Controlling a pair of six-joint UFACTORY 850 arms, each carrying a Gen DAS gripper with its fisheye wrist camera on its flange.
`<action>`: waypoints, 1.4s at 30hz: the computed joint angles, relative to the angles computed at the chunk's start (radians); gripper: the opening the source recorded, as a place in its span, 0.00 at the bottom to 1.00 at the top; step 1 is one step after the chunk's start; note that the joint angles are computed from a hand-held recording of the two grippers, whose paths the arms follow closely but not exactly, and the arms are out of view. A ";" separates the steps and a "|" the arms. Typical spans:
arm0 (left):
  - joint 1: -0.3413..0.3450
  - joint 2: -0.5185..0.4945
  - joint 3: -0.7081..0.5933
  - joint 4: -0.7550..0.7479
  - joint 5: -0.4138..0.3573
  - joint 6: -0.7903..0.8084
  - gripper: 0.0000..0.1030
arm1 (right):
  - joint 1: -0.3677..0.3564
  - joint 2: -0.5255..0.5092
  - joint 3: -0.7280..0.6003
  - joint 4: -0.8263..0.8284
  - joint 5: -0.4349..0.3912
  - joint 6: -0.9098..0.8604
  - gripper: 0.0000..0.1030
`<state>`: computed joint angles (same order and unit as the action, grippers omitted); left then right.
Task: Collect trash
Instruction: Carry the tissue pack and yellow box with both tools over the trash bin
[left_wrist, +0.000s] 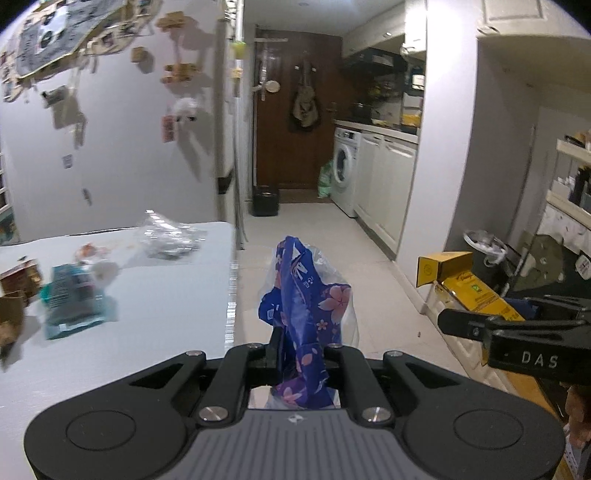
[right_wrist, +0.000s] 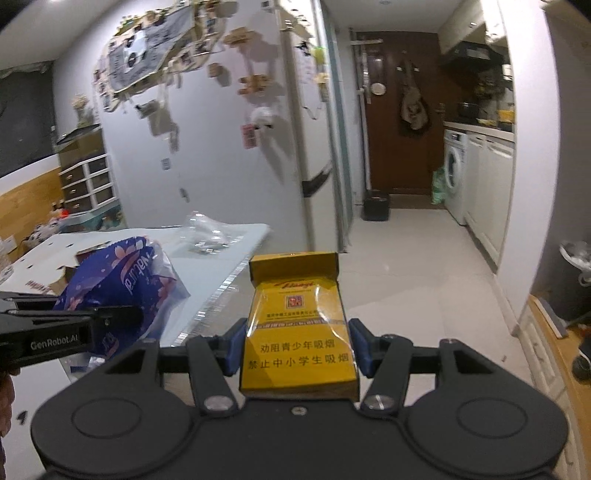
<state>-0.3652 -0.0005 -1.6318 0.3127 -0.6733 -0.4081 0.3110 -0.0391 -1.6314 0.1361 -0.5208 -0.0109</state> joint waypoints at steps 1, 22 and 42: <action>-0.009 -0.015 -0.011 -0.004 -0.001 -0.001 0.11 | -0.013 0.002 0.008 0.003 0.001 -0.004 0.56; -0.059 -0.407 -0.240 -0.175 -0.069 0.111 0.11 | -0.210 -0.116 0.116 0.147 0.009 -0.089 0.57; 0.018 -0.726 -0.344 -0.397 -0.205 0.258 0.11 | -0.252 -0.425 -0.016 0.018 -0.143 -0.003 0.57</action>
